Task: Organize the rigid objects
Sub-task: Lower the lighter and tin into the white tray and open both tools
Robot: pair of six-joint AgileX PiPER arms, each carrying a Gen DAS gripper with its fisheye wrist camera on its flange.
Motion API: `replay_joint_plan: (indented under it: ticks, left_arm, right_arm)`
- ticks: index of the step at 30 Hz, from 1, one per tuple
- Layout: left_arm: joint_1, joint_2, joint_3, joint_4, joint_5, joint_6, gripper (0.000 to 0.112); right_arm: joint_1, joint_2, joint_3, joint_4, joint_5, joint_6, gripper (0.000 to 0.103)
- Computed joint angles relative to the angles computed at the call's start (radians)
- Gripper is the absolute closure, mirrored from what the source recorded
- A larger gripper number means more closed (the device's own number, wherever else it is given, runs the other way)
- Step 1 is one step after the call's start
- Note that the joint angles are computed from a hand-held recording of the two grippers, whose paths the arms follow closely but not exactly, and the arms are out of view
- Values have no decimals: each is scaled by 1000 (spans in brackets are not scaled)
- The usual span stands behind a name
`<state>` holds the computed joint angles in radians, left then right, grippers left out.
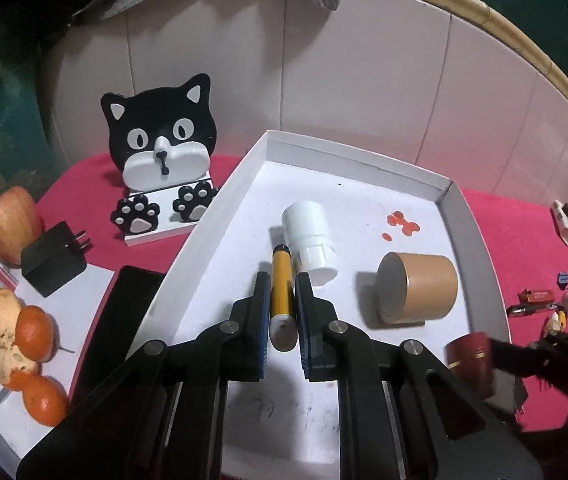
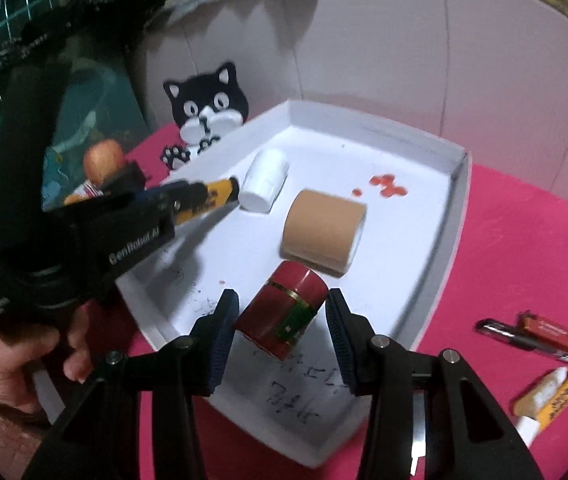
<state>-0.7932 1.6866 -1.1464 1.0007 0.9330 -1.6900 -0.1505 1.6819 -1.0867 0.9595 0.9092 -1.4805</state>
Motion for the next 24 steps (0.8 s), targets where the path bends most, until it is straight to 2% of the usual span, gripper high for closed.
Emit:
replay_joint_plan:
  ticks: [5,9,11,12,13,14,16,20,24]
  left_arm:
    - [45,28,-36,-10,-40,35,101]
    - [39,22,-22,8,-32,-5,101]
    - [26,14,-11,24,-11,-33,98]
    - [20,10,-8,28,-1,-44,96]
    - [11,4,-3,33,13,-61,84]
    - [6,0,0,36,23,-71,52]
    - [-13,-12,10,59,49,-109,15]
    - [-54,-32,12,82,114,-149,10]
    - [-93,-46,3,99,165,-164,10]
  right_arm:
    - [63,37,-30,9,-89,33,58]
    - [62,35,-20,54,-98,-6,55]
    - [51,14,11,96,-108,-63,27]
    - [41,-2,33,129,-114,-99,6]
    - [38,-13,47,153,-121,-124,0]
    - [29,-24,60,173,-121,-153,0]
    - [7,-50,81,202,-121,-194,0]
    - [-62,-78,89,249,-89,-216,0]
    - [-181,-78,44,269,11,-183,0]
